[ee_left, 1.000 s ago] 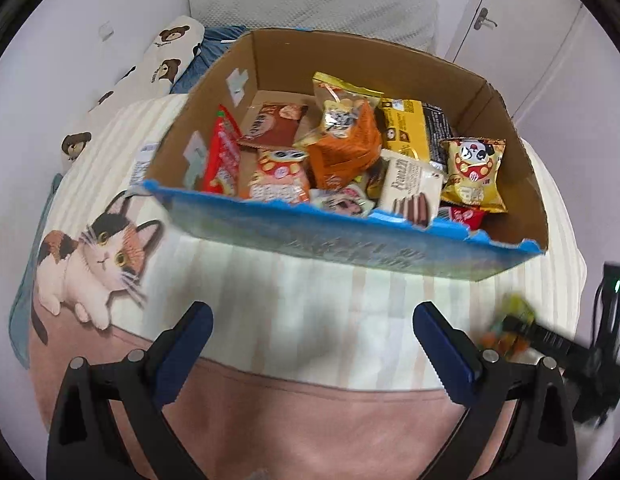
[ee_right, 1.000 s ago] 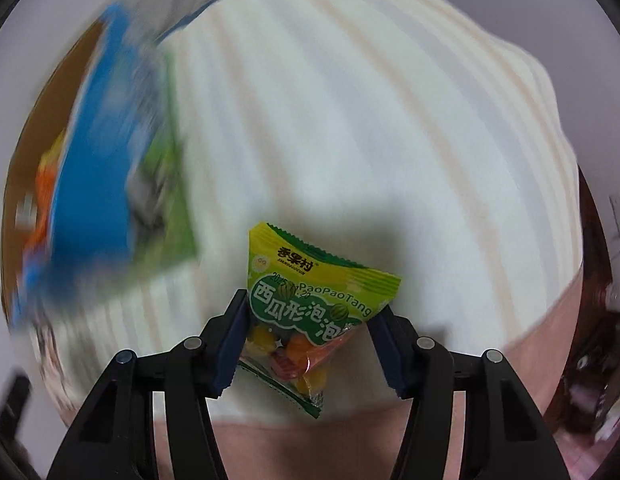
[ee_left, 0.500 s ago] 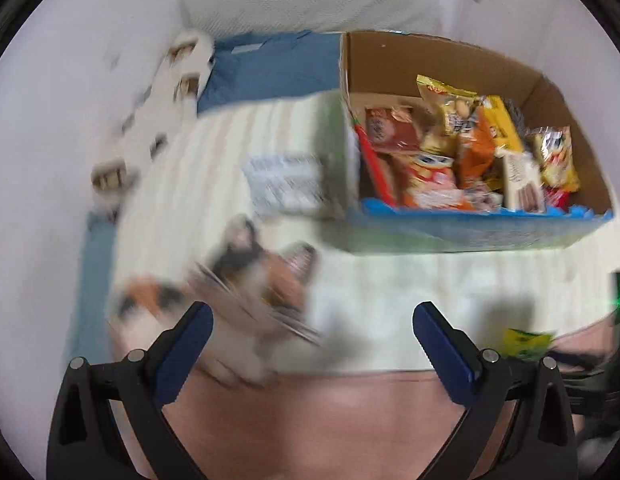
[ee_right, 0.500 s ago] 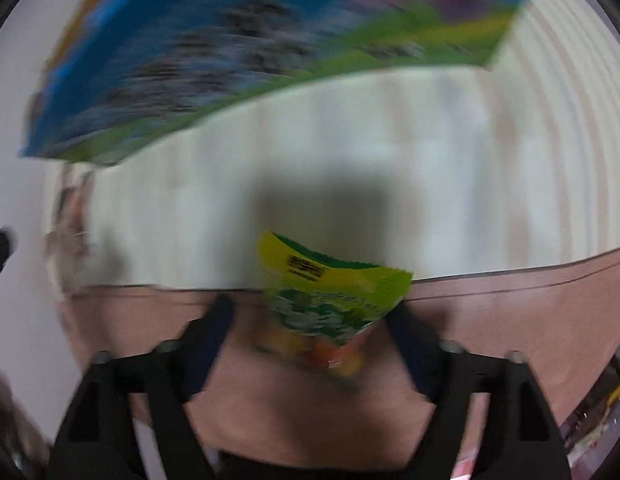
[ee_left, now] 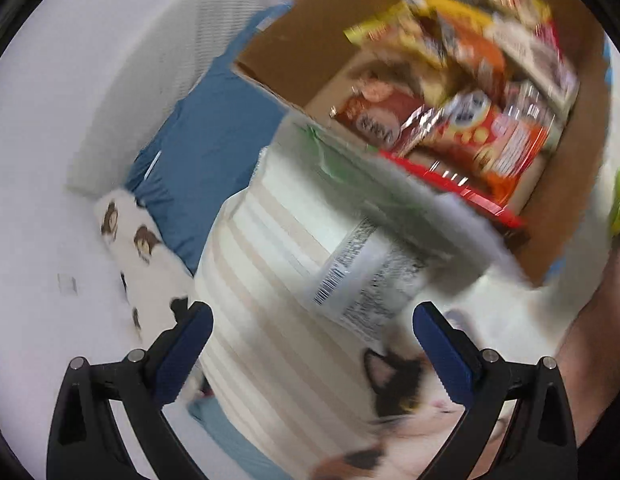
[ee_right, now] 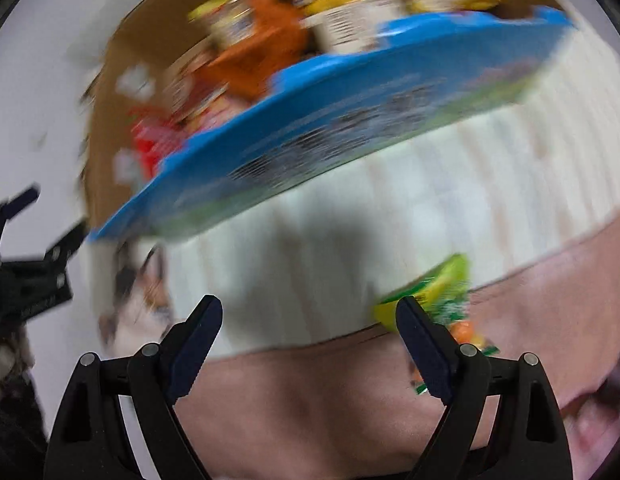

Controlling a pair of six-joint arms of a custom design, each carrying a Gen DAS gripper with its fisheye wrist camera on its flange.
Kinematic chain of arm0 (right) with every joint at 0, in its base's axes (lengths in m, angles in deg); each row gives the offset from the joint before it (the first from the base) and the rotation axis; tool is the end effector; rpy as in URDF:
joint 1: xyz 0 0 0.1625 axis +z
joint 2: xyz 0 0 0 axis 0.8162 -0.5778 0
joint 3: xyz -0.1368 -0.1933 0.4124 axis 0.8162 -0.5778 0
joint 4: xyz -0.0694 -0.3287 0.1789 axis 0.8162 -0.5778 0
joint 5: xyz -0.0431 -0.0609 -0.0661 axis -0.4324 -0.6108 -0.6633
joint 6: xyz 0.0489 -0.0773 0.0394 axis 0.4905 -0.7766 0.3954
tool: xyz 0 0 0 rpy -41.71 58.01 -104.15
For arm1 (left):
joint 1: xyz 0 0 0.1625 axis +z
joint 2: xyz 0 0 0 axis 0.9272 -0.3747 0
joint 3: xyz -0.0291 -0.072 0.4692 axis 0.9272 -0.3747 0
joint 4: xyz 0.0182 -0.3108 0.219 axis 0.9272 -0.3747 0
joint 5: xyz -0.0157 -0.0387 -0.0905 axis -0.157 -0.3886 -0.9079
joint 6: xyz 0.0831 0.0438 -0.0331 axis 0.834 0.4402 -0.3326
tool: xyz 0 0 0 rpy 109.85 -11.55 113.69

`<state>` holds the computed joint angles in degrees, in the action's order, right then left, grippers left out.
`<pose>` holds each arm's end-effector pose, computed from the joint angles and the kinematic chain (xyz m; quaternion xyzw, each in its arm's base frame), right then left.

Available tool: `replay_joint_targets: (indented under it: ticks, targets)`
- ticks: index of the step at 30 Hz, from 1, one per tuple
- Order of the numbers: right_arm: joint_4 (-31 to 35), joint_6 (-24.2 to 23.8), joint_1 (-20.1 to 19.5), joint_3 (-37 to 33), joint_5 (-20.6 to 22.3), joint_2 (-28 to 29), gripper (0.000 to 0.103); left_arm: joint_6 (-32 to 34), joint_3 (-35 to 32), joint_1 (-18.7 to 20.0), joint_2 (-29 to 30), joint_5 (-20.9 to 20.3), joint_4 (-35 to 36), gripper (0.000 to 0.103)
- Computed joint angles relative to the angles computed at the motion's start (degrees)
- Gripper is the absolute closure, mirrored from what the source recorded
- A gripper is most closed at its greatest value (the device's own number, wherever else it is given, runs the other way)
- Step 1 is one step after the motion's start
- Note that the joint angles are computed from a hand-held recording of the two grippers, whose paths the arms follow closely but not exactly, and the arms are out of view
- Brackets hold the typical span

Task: Organize snacks
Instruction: 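Grasp the white snack packet with left tool while right tool holds the candy bag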

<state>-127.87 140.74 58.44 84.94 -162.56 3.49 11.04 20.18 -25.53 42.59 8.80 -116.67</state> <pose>0.2773 -0.4747 0.1772 -0.3814 -0.8564 0.2447 0.2473 -0.4386 -0.6796 0.2184 0.6553 0.6399 0.0613 0.3966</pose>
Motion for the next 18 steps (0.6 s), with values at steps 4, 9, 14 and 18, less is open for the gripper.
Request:
replay_joint_targets:
  ticks: [4, 9, 14, 18]
  targets:
    - [4.79, 14.51, 0.24, -0.17, -3.57, 0.34, 0.012, 4.94, -1.13, 1.23, 1.90, -0.02, 1.25, 0.000]
    - [1.49, 17.44, -1.51, 1.19, -0.35, 1.60, 0.012, 13.05, 0.04, 2.22, 2.78, 0.19, 0.87, 0.000]
    - [2.02, 15.35, -2.05, -1.32, -1.24, 3.69, 0.012, 17.22, -0.89, 2.85, 4.41, 0.60, 4.62, 0.000]
    - [1.54, 13.80, -3.09, -2.15, -0.56, 3.68, 0.012, 16.02, -4.87, 3.01, 6.34, -2.05, 10.20, 0.000]
